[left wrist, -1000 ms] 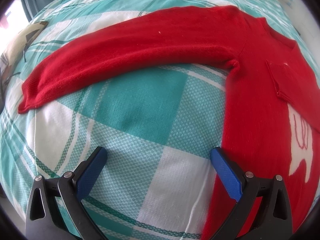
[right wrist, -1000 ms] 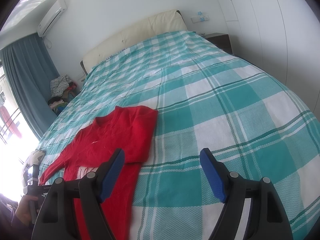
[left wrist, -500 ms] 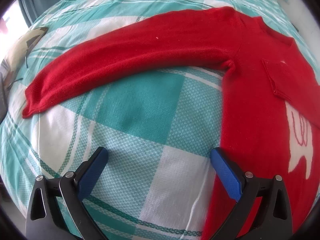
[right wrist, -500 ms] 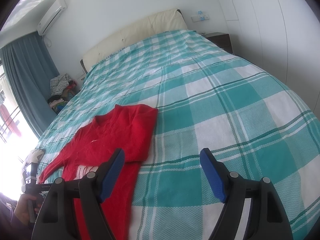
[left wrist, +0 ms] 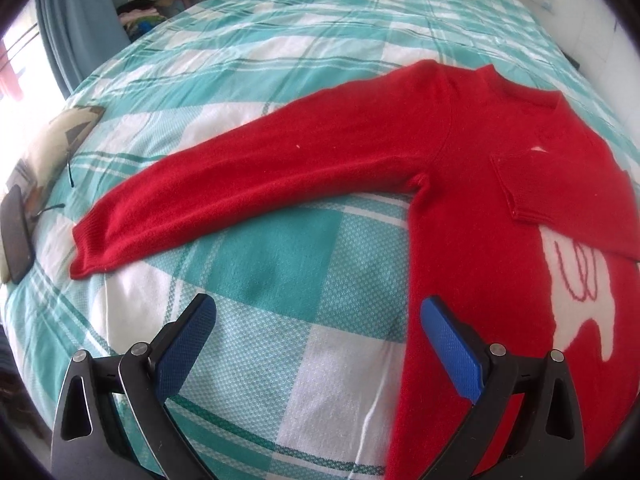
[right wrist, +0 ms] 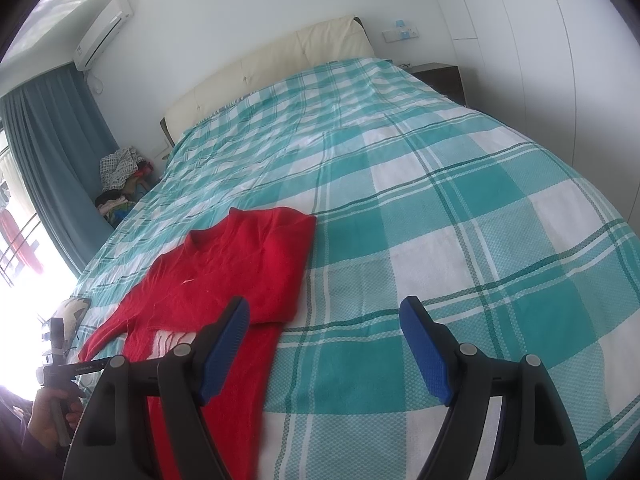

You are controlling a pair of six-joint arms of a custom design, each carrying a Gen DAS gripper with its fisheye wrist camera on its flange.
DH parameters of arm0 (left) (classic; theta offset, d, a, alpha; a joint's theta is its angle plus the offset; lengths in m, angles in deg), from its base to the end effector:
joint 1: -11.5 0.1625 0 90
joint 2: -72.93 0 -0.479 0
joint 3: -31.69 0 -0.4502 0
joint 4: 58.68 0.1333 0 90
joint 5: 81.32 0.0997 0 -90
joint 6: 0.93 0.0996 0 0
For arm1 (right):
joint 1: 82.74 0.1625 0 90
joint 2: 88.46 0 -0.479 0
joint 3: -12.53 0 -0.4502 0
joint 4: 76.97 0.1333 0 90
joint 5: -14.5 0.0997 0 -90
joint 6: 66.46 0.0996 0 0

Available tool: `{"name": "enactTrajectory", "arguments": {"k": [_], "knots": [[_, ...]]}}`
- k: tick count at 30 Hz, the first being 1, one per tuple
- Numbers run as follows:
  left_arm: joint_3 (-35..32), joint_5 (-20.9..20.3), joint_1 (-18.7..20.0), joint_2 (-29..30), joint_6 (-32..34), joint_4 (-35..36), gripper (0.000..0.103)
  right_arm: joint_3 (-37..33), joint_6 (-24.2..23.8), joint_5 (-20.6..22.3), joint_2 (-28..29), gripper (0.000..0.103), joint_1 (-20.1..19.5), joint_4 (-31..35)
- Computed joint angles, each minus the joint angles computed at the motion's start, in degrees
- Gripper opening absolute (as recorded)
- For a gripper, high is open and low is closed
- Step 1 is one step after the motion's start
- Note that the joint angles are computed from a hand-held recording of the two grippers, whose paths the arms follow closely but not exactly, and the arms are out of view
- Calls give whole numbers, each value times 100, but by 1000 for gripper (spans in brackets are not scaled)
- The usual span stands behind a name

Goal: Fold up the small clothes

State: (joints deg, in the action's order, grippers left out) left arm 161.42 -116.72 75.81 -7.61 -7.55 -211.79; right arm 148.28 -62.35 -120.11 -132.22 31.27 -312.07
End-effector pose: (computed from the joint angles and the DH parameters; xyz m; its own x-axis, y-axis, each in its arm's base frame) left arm -0.0164 -0.5288 0.2622 -0.6515 -0.0269 -0.7582 0.3480 0.8774 -0.3302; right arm 0.2397 -0.3824 0.0810 -0.8941 0.2621 0.3632 -0.1806 0.5309 -0.8279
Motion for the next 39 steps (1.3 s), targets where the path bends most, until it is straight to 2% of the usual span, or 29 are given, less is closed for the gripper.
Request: {"name": "enactTrajectory", "arguments": {"k": [11, 39], "knots": [[37, -94, 25, -95, 131, -266, 102, -2, -14, 1, 1, 77, -1, -11], [17, -100, 61, -119, 44, -314, 102, -7, -13, 3, 3, 77, -10, 5]]}}
